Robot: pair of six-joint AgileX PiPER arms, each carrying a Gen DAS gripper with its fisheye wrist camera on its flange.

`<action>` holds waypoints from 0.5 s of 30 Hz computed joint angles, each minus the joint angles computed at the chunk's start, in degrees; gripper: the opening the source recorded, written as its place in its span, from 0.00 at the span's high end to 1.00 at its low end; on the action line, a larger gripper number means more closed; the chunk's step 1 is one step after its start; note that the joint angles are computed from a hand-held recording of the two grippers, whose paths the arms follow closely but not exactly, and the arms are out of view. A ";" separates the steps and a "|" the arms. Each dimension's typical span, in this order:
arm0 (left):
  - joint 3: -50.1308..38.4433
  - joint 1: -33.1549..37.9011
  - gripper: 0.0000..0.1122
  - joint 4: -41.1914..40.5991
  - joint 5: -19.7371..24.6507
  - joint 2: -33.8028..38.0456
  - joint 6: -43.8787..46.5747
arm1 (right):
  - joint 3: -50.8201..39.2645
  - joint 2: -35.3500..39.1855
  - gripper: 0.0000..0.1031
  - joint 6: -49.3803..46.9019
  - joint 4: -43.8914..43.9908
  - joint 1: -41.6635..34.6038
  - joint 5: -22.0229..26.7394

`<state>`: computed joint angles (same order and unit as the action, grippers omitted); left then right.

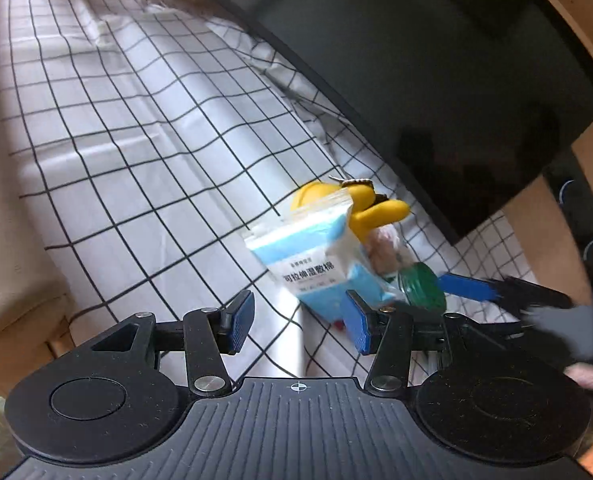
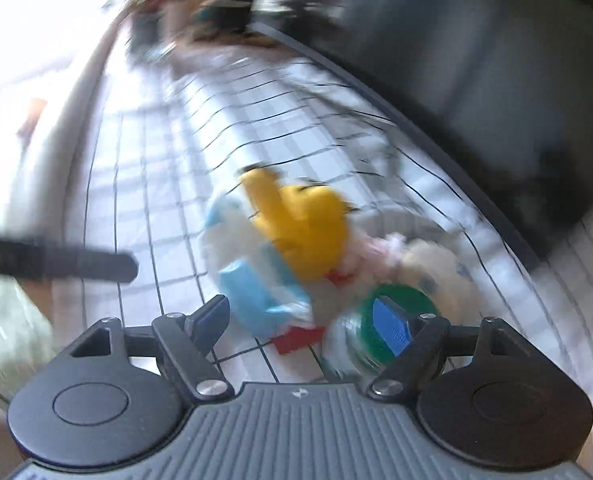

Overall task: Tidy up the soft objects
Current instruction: 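Grasp the blue wet-wipe packet with the left tool and lift it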

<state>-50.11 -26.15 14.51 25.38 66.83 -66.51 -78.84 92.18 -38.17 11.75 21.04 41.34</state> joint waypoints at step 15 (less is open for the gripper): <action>-0.48 7.03 0.53 -16.27 -2.46 2.28 15.11 | -0.72 -1.89 0.23 -9.18 18.26 -4.41 16.62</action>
<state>-50.59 -19.12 -1.76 22.91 69.11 -51.40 -79.56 90.28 -47.35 30.01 16.63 57.96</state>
